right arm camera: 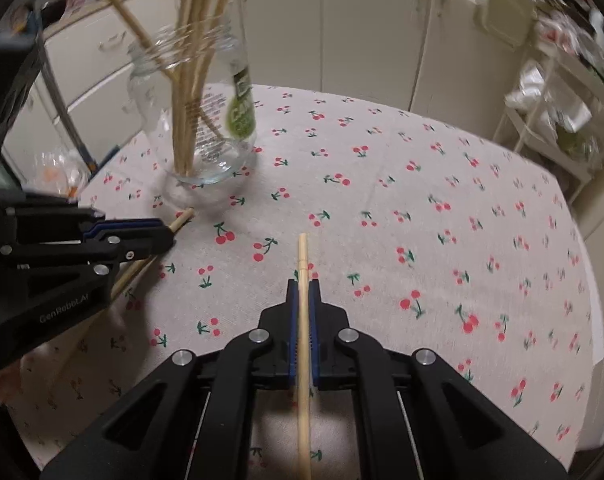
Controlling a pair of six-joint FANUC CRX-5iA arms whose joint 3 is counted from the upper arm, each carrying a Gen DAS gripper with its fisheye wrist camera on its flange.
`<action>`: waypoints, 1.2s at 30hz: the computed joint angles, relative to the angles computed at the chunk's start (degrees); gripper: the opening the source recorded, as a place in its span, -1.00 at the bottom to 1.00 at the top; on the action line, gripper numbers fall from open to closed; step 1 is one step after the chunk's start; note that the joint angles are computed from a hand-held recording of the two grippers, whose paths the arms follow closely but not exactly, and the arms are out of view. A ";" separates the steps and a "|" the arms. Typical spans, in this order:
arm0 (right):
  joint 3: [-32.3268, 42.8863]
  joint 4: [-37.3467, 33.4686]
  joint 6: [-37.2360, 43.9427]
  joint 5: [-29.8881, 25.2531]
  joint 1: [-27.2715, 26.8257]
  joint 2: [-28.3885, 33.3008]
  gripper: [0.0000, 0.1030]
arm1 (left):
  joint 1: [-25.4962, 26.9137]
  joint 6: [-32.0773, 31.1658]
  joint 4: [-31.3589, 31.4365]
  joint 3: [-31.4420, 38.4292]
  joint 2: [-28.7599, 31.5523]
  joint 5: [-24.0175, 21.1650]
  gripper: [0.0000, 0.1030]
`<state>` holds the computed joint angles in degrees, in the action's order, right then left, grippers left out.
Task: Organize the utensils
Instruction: 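Lift both held sticks up toward the glass jar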
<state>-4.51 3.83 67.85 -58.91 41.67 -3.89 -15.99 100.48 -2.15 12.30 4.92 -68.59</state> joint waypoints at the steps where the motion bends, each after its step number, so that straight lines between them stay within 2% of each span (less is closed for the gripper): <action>1: -0.51 -1.73 -0.38 0.79 -0.85 -0.92 -0.89 | 0.82 0.70 0.75 -1.68 -1.45 1.50 -0.91; 4: -2.72 -8.56 -2.04 5.28 -4.62 -5.01 -0.89 | 4.33 2.69 3.47 -8.00 -7.49 7.95 -0.91; 5: -3.85 -10.81 -2.66 7.57 -5.95 -6.65 -0.89 | 6.28 2.25 5.72 -11.73 -10.99 13.16 -0.91; 9: -7.73 -12.53 -6.41 14.10 -7.16 -11.06 -0.89 | 9.98 2.31 9.12 -17.84 -18.35 26.88 -0.91; 10: -8.13 -12.49 -6.90 15.08 -7.01 -11.57 -0.89 | 10.34 3.37 8.74 -17.98 -19.07 28.98 -0.91; 11: -8.66 -12.58 -7.05 16.13 -6.97 -12.18 -0.89 | 10.77 5.37 8.00 -18.16 -20.02 32.59 -0.91; 12: -9.55 -12.06 -7.76 17.58 -6.49 -12.97 -0.89 | 10.71 7.82 6.19 -17.63 -20.32 34.39 -0.91; 15: -10.50 -11.73 -8.18 20.11 -5.95 -13.78 -0.89 | 8.49 19.08 -5.57 -13.33 -19.79 37.53 -0.91; 16: -10.74 -11.53 -8.34 20.69 -5.76 -13.97 -0.89 | 6.76 25.13 -12.27 -10.83 -19.10 37.63 -0.91; 20: -12.53 -10.54 -8.97 23.10 -5.44 -15.33 -0.89 | 1.73 41.45 -30.07 -3.56 -15.77 36.13 -0.91; 23: -13.47 -9.77 -10.35 23.85 -5.35 -15.84 -0.89 | -1.23 49.54 -38.49 0.87 -12.88 34.09 -0.91; 27: -13.55 -10.73 -9.92 23.87 -6.07 -15.70 -0.89 | -2.48 54.98 -43.58 3.94 -9.78 33.37 -0.91; 36: -14.05 -11.29 -10.67 24.59 -7.13 -15.48 -0.89 | -6.29 60.50 -52.91 5.98 -6.32 32.71 -0.91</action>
